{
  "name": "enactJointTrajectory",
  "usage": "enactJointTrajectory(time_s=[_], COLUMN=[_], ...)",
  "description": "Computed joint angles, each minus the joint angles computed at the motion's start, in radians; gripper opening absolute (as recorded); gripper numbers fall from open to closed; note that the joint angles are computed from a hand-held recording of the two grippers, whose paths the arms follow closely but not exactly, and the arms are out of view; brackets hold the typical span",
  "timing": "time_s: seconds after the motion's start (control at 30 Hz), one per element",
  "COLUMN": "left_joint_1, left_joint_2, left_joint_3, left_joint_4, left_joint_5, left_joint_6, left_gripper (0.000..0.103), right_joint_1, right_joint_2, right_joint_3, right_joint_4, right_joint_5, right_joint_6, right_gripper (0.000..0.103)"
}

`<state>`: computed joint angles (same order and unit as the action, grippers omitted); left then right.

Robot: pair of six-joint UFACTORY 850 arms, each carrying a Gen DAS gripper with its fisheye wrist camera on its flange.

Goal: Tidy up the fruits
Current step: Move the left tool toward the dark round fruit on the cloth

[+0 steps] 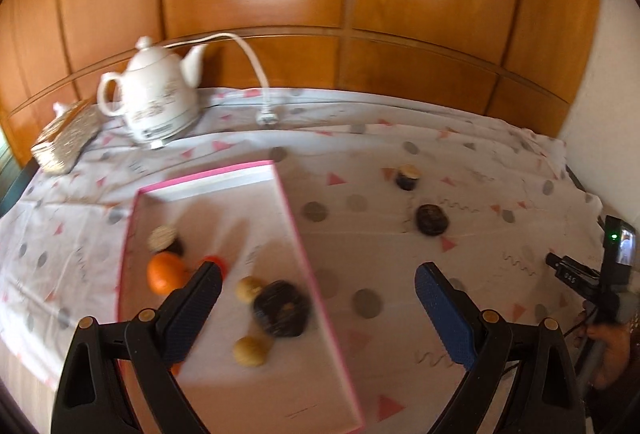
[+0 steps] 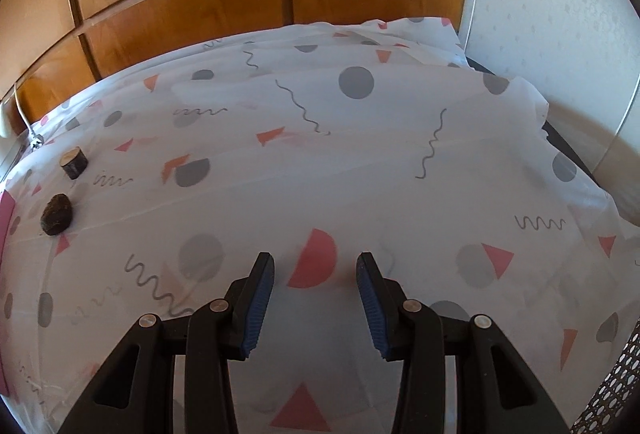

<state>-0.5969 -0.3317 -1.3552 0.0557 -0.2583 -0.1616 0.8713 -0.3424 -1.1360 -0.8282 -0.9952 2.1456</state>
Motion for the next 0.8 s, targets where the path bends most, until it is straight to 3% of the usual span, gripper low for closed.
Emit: enactJointTrajectory(time_s=[0.13, 0.33, 0.8], left_joint_1=[-0.025, -0.062, -0.112], left_joint_2=[-0.061, -0.172, -0.445], left_joint_3=[-0.075, -0.211, -0.553], left_joint_4=[-0.072, -0.131, -0.211], left_joint_5=[-0.028, -0.106, -0.289], left_joint_6=[0.104, 0.180, 0.231], left_gripper=[0.097, 0.096, 0.076], right_joint_1=[0.000, 0.001, 0.011], right_joint_2=[0.000, -0.003, -0.018], right_joint_3=[0.005, 0.008, 0.007], right_joint_4=[-0.007, -0.020, -0.065], right_joint_5=[0.002, 0.001, -0.002], right_joint_6=[0.005, 0.016, 0.052], right_gripper=[0.055, 0.058, 0.071])
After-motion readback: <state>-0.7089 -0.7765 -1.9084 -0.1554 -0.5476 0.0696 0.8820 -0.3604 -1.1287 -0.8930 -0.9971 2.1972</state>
